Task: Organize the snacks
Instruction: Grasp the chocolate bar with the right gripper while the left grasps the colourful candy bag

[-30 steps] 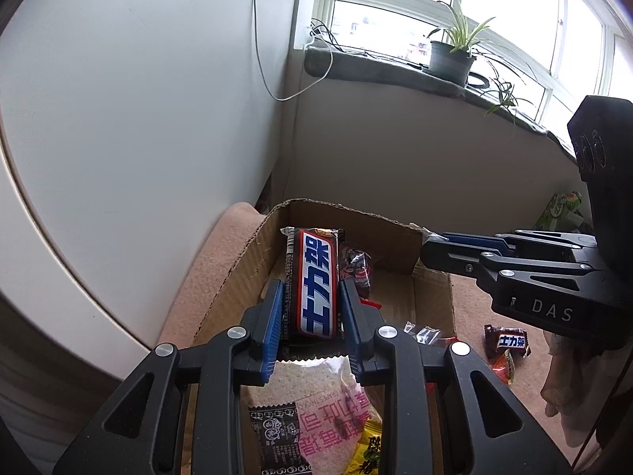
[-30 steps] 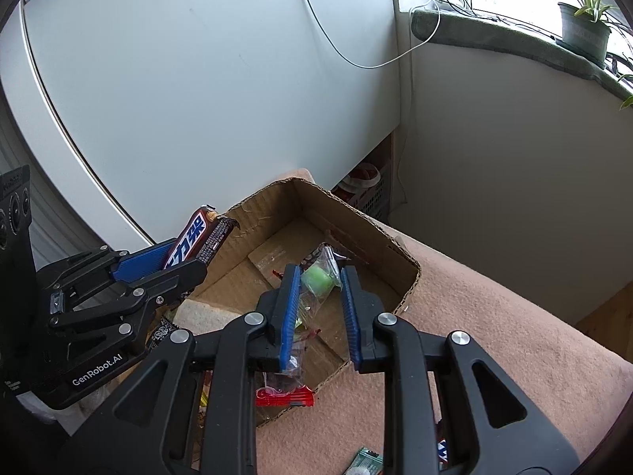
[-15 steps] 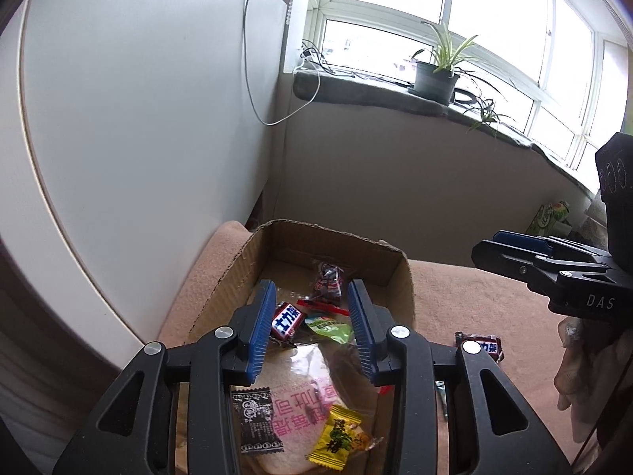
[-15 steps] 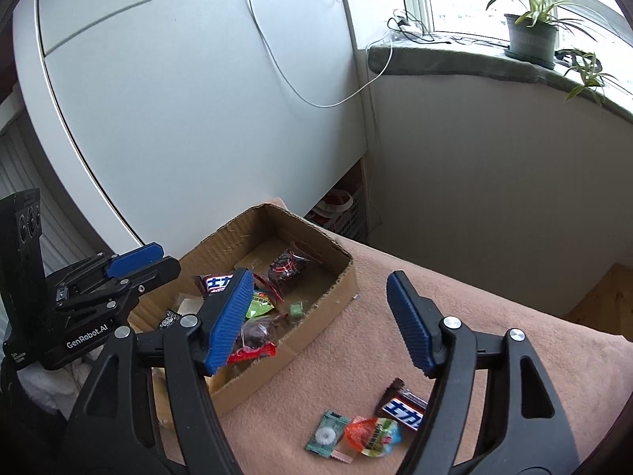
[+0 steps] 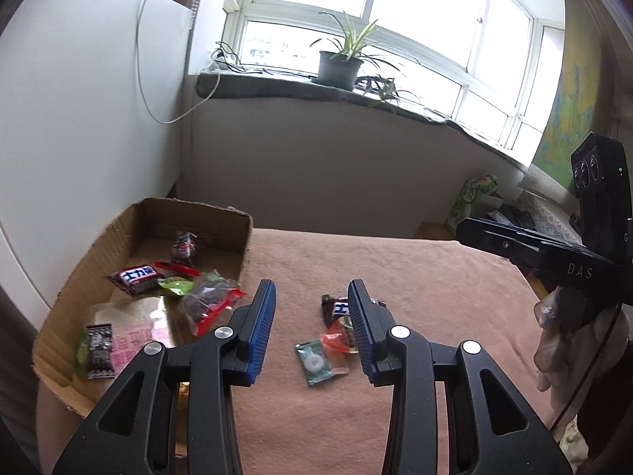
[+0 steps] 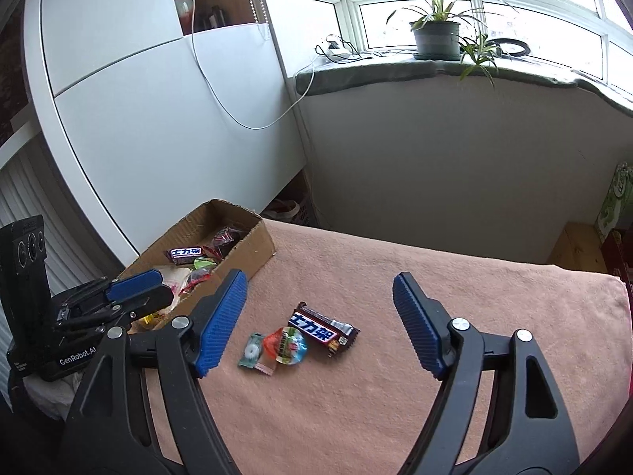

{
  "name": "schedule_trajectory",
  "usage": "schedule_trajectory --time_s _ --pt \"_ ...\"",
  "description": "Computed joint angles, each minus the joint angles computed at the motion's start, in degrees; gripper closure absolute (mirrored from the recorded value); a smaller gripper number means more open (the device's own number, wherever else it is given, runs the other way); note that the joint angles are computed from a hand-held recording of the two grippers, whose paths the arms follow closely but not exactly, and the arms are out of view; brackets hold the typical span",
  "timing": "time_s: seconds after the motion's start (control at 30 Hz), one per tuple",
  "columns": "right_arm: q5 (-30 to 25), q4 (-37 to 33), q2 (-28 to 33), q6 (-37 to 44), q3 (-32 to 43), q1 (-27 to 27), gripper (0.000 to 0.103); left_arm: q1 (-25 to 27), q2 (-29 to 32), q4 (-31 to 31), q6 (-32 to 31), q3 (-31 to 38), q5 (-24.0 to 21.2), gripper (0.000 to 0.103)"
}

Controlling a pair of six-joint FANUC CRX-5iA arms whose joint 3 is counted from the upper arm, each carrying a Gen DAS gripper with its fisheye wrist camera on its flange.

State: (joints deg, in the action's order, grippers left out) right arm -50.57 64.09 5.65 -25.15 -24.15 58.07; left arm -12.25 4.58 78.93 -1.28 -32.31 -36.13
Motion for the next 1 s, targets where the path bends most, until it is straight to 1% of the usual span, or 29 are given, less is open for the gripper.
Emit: schedule_trajectory --time_s 0.1,0.2,0.37,0.47,0.53,0.73,0.83,0.93,1.0 --pt "1.0 -1.4 -0.8 1.5 -1.3 -0.5 0.024 -1.3 0.8 -1.4 -1.2 0.1 -1.3 0.056" --pt "2.3 -3.3 -0.7 3.5 -1.6 -1.3 0.024 -3.4 1.7 -1.1 -3.9 -0.1 -0.4 0.056" --pt "6.0 -8.8 0.5 10.9 -0.6 -3.2 0.024 -4.3 5.1 -0.2 -4.9 0.6 -1.1 0.056" --pt "8.6 -12.3 2.0 15.8 0.7 -4.6 0.024 -4.8 6.4 -0.8 -5.1 1.1 -0.2 0.056" --pt "11.6 -14.7 3.0 19.0 1.6 -5.9 0.024 -4.3 6.9 -2.2 -4.9 1.6 -1.5 0.056" --pt "17.6 -21.3 6.6 25.5 4.0 -9.1 0.024 -3.5 8.1 -3.6 -3.0 2.6 -2.3 0.056" --pt "18.7 -24.4 8.0 29.9 5.6 -9.4 0.024 -3.4 8.8 -4.4 -1.7 3.2 -2.6 0.056" --pt "18.0 -27.4 9.2 34.8 7.6 -9.3 0.024 -3.3 9.4 -6.0 -0.2 3.9 -3.5 0.056" --pt "17.9 -28.8 9.7 37.0 8.4 -9.4 0.026 -3.5 9.4 -6.2 -0.4 3.9 -3.3 0.056"
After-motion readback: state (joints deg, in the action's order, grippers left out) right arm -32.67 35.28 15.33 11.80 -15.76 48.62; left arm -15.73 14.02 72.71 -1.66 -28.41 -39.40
